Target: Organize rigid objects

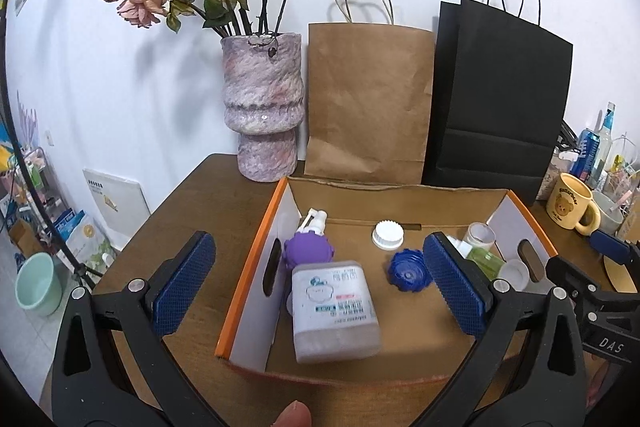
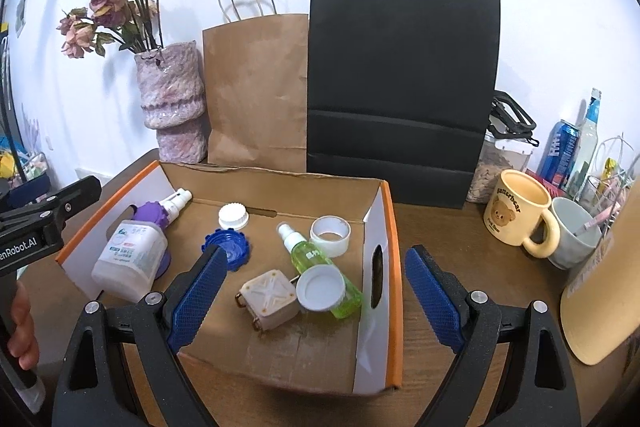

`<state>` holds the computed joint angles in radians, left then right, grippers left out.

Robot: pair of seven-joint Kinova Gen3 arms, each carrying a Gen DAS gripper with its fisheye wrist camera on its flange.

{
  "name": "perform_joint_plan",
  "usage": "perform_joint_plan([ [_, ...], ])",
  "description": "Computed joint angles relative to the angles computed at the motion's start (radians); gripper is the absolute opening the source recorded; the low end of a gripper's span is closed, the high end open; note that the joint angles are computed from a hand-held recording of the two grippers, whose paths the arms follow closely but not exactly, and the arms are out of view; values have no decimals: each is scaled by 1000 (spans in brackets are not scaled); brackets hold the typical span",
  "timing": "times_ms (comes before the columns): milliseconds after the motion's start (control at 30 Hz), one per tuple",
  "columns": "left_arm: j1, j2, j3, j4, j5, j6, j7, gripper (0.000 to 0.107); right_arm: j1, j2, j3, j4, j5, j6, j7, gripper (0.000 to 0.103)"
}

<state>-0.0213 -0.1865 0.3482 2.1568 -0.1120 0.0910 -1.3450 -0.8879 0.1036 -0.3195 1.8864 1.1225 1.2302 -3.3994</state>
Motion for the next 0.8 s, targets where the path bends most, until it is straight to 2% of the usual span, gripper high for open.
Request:
perform_joint_plan([
  [300, 164, -71, -167, 50, 61, 36, -78, 103, -63, -10, -42, 4, -22, 78, -49, 94],
  [433, 215, -107, -219, 71, 90, 61, -121, 103, -98, -11, -62, 0, -34, 122, -73, 94],
  [800, 298, -261, -304, 147, 158, 167, -233, 103, -230, 1, -120, -10, -84, 274, -174, 94],
])
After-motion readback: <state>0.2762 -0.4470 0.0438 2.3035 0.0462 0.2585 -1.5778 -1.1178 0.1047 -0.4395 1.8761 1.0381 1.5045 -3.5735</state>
